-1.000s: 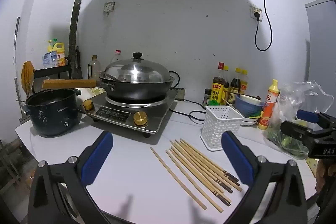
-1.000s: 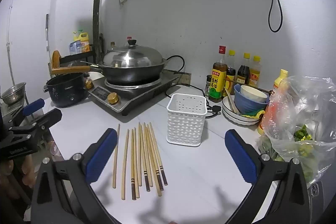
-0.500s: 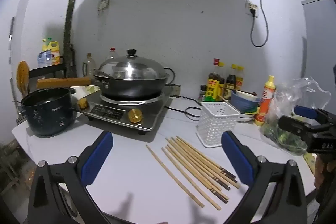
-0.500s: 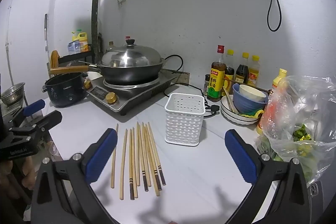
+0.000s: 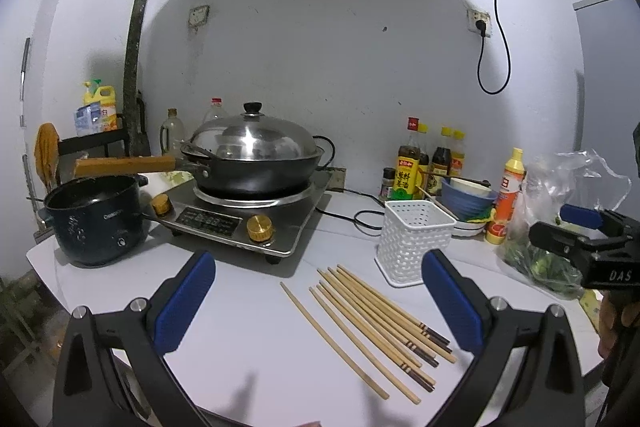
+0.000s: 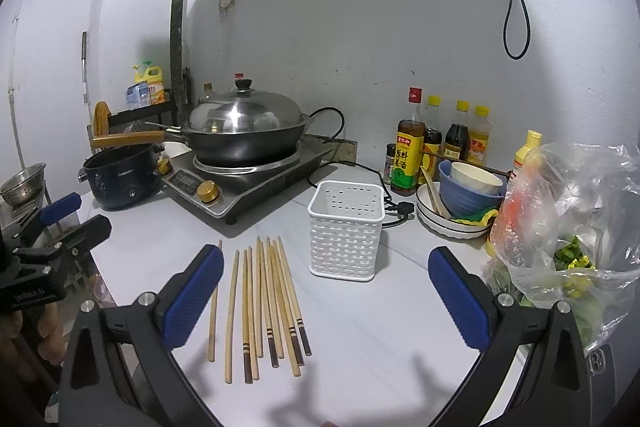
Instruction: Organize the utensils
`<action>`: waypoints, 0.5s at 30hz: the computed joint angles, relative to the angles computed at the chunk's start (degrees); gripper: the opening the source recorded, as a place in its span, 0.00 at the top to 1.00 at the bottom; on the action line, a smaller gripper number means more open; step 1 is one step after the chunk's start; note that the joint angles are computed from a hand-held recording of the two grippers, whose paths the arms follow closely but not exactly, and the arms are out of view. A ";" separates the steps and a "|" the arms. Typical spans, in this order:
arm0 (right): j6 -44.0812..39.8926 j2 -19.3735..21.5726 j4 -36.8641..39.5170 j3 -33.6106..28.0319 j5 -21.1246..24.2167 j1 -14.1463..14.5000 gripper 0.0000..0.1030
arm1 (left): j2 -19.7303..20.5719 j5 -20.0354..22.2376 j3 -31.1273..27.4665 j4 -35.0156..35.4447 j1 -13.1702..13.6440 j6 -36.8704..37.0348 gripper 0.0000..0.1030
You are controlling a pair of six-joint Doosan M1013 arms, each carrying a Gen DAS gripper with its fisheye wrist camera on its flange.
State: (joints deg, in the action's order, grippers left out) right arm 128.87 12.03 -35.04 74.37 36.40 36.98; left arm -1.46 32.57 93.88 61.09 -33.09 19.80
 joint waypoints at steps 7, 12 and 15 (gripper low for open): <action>0.39 -0.02 -0.26 0.17 -0.20 0.00 0.01 | 0.01 0.44 -0.03 0.19 0.01 -0.47 0.00; 0.33 0.07 0.18 0.16 -0.15 -0.19 0.01 | -0.01 0.50 0.03 0.05 0.05 -0.84 0.00; 0.40 0.15 0.27 0.02 0.01 -0.27 0.01 | -0.02 0.24 0.02 -0.48 0.20 -0.62 0.00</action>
